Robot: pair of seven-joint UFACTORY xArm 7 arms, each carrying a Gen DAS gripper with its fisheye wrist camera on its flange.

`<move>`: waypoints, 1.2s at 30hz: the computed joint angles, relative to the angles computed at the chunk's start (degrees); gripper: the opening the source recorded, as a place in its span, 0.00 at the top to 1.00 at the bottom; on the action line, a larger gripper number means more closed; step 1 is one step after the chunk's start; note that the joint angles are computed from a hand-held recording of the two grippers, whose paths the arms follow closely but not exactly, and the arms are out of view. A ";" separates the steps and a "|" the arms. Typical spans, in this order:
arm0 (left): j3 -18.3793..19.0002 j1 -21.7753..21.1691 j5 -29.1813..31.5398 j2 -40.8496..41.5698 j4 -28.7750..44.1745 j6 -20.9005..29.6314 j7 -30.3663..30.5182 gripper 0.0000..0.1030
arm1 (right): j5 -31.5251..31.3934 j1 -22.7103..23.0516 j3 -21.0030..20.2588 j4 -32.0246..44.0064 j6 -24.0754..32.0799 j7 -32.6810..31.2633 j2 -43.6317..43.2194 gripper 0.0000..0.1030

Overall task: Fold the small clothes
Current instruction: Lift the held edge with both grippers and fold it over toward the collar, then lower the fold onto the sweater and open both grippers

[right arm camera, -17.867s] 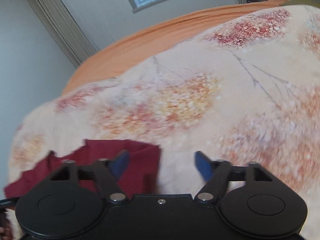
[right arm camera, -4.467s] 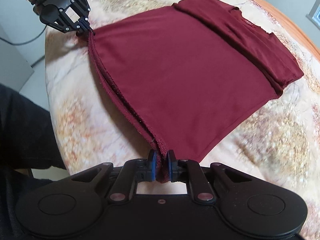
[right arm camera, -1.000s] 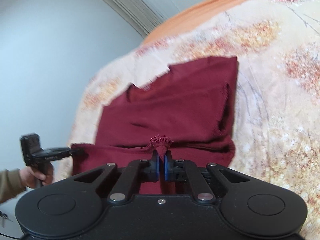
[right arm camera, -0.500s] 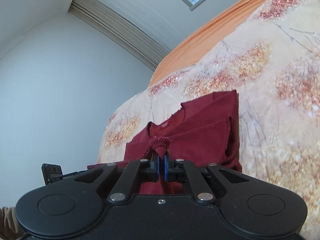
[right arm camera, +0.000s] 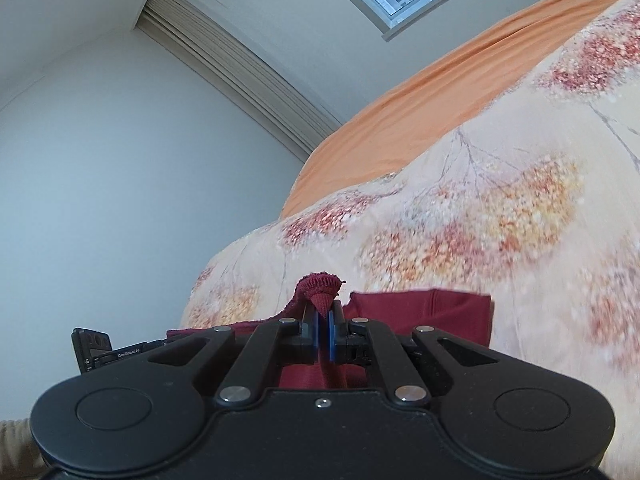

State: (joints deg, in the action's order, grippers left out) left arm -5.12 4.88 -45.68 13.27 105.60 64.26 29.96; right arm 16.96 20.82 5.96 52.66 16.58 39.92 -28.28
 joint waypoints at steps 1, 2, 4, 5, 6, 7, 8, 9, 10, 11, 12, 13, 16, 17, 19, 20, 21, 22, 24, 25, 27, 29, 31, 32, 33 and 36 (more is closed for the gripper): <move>-0.05 -0.29 0.48 1.03 1.16 -0.16 -0.50 0.93 | 0.22 0.24 -0.63 0.61 -0.15 -0.53 1.14 0.96; -0.17 -0.54 1.16 2.17 2.42 -0.17 -1.02 0.93 | 0.32 0.17 -0.95 1.17 -0.09 -0.80 2.18 0.96; -0.43 -1.03 3.54 4.35 4.76 0.18 -2.16 0.93 | 0.70 -0.22 -1.60 2.35 0.98 -1.06 4.39 0.96; -0.54 -1.36 5.04 5.30 5.61 0.15 -2.70 0.93 | 0.93 -0.46 -1.83 2.76 1.62 -1.22 5.42 0.96; -0.66 -1.66 6.50 6.38 6.58 0.18 -3.40 0.93 | 0.83 -1.02 -1.75 3.29 2.60 -1.08 6.46 0.96; -0.82 -1.90 7.77 7.26 7.23 0.03 -3.97 0.93 | 0.78 -1.53 -1.67 3.78 3.40 -0.96 7.51 0.96; -1.00 -2.11 8.84 8.11 7.87 -0.22 -4.54 0.93 | 0.81 -1.96 -1.53 4.09 3.96 -0.81 8.37 0.96; -1.19 -2.29 9.81 8.96 8.53 -0.42 -5.13 0.92 | 0.68 -2.44 -1.33 4.40 4.53 -0.62 9.28 0.96; -1.39 -2.47 10.69 9.68 9.08 -0.66 -5.64 0.93 | 0.30 -2.99 -1.03 4.76 5.18 -0.34 10.10 0.96; -1.56 -2.66 11.62 10.34 9.59 -0.84 -6.15 0.93 | -0.06 -3.52 -0.69 5.06 5.74 0.15 10.82 0.96; -1.72 -2.80 12.41 10.79 9.90 -1.04 -6.55 0.93 | -0.06 -3.79 -0.54 5.23 6.07 0.41 11.44 0.96; -1.83 -2.96 13.23 11.30 10.23 -1.13 -7.03 0.93 | -0.19 -4.06 -0.37 5.35 6.47 0.66 12.00 0.96; -1.85 -3.65 16.25 12.86 11.22 -1.19 -8.42 0.93 | -1.31 -4.94 0.13 6.04 8.41 1.42 13.42 0.96; -1.96 -3.76 16.88 13.26 11.38 -1.27 -8.66 0.93 | -1.51 -5.10 0.20 6.22 8.81 1.46 13.77 0.96; -2.21 -3.91 17.79 13.86 11.60 -1.41 -9.05 0.93 | -1.18 -5.14 0.06 6.41 9.16 1.14 14.47 0.96; -2.33 -4.00 18.13 13.95 11.46 -1.65 -9.09 0.93 | -1.01 -5.17 0.00 6.53 9.32 0.92 14.73 0.96; -2.39 -4.13 18.55 14.14 11.55 -1.66 -9.29 0.93 | -0.96 -5.24 -0.01 6.65 9.63 0.83 14.93 0.96; -2.39 -4.36 19.14 14.42 11.79 -1.66 -9.49 0.93 | -0.90 -5.33 -0.02 6.81 9.93 0.77 15.16 0.96; -2.22 -4.88 20.48 14.75 11.97 -1.66 -10.20 0.91 | -1.32 -5.66 0.16 7.34 10.73 1.14 15.78 0.93; -1.94 -5.30 21.42 14.98 12.23 -1.57 -11.20 0.88 | -1.96 -5.98 0.40 7.50 11.09 1.76 15.94 0.91; -1.68 -5.89 22.47 15.34 12.46 -1.87 -13.77 0.84 | -3.69 -6.70 0.96 7.67 11.64 3.62 16.02 0.83; -1.89 -5.88 22.67 15.03 12.09 -2.53 -14.48 0.80 | -4.57 -6.90 1.12 7.19 11.26 4.18 15.48 0.78; -1.52 -6.06 23.68 14.40 11.51 -3.43 -15.36 0.64 | -6.57 -7.62 1.62 6.81 11.75 6.14 14.68 0.69; -1.33 -6.05 24.04 14.10 11.21 -4.11 -15.90 0.54 | -7.52 -8.02 1.87 6.36 11.57 7.34 14.08 0.66; -1.30 -5.75 23.90 13.66 10.72 -4.68 -16.29 0.52 | -8.97 -8.58 2.29 6.06 11.77 8.85 13.44 0.63; -1.74 -4.16 21.91 12.08 9.32 -5.40 -16.44 0.52 | -15.18 -10.41 4.15 5.35 12.28 12.88 10.95 0.62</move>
